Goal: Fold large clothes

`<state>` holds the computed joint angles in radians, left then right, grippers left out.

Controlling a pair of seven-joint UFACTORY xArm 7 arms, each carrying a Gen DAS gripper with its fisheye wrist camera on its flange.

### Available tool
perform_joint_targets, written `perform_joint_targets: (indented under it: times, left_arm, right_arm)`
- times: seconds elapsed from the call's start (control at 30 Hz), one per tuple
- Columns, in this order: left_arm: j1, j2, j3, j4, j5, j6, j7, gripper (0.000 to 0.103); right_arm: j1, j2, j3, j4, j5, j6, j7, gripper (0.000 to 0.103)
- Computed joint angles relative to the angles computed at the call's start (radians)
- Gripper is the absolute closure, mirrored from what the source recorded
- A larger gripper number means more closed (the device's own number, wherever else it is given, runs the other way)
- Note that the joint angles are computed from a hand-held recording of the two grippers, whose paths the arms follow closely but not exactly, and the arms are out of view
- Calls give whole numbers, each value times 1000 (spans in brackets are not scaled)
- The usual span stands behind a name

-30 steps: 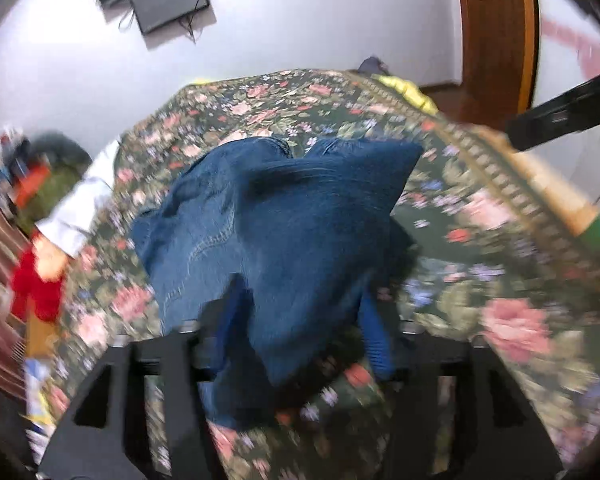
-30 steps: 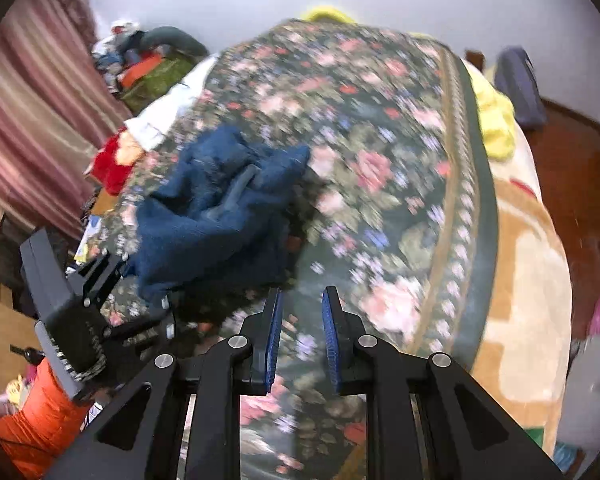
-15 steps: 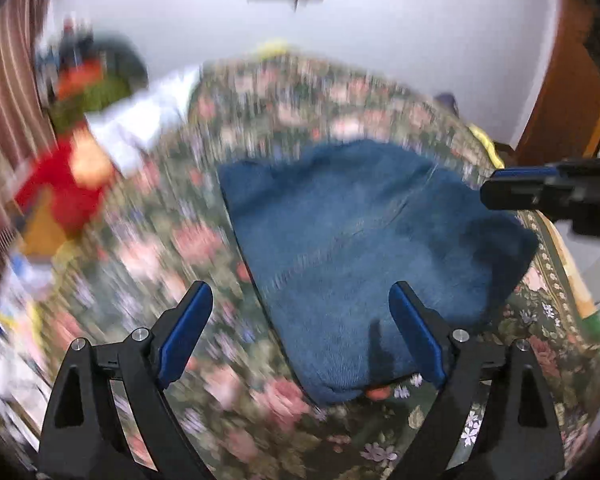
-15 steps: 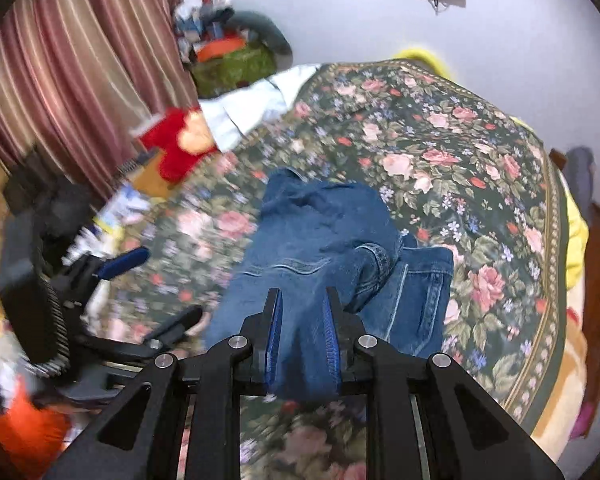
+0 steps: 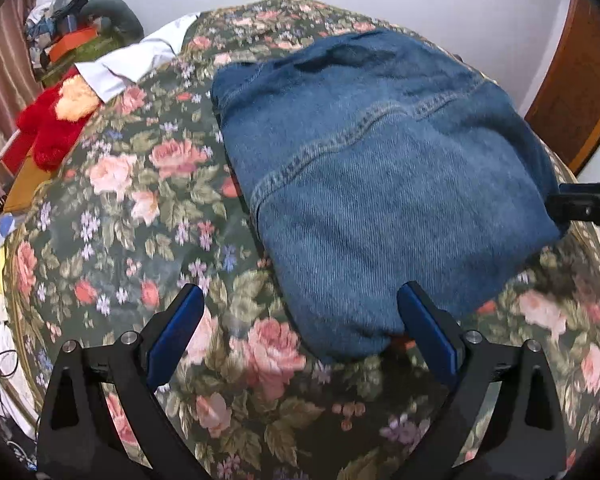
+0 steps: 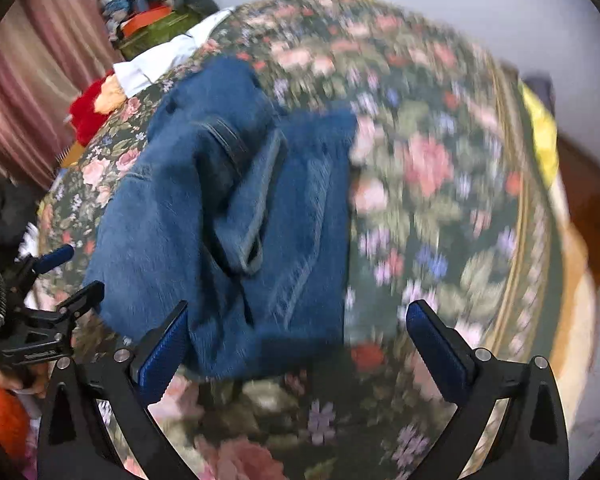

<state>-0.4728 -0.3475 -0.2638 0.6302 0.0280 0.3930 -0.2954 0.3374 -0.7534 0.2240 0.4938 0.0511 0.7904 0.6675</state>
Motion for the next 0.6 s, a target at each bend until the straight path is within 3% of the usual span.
perform_joint_targets:
  times: [0.13,0.2,0.37,0.53,0.6]
  left_arm:
    - [-53,-33,70,-6,-100,73,115,4]
    - [-23,-61,56,-2,-81,110,113,5]
    - [50,-111,38,15,-24,86,84,5]
    - [98,-52,42,86,-7,41,60,5]
    - [70,-9,75,109,-52,11,100,5]
  right_arm:
    - [25,-55,-58,-49,81,-3,2,0]
    - [25,-63,-66,-43,99,12,-1,0]
    - [9,-41,-36,48,89,47,5,0]
    - [18,44,-61,135,126,-43,-30,0]
    - [16,98,-58,173,120,-60,-53,0]
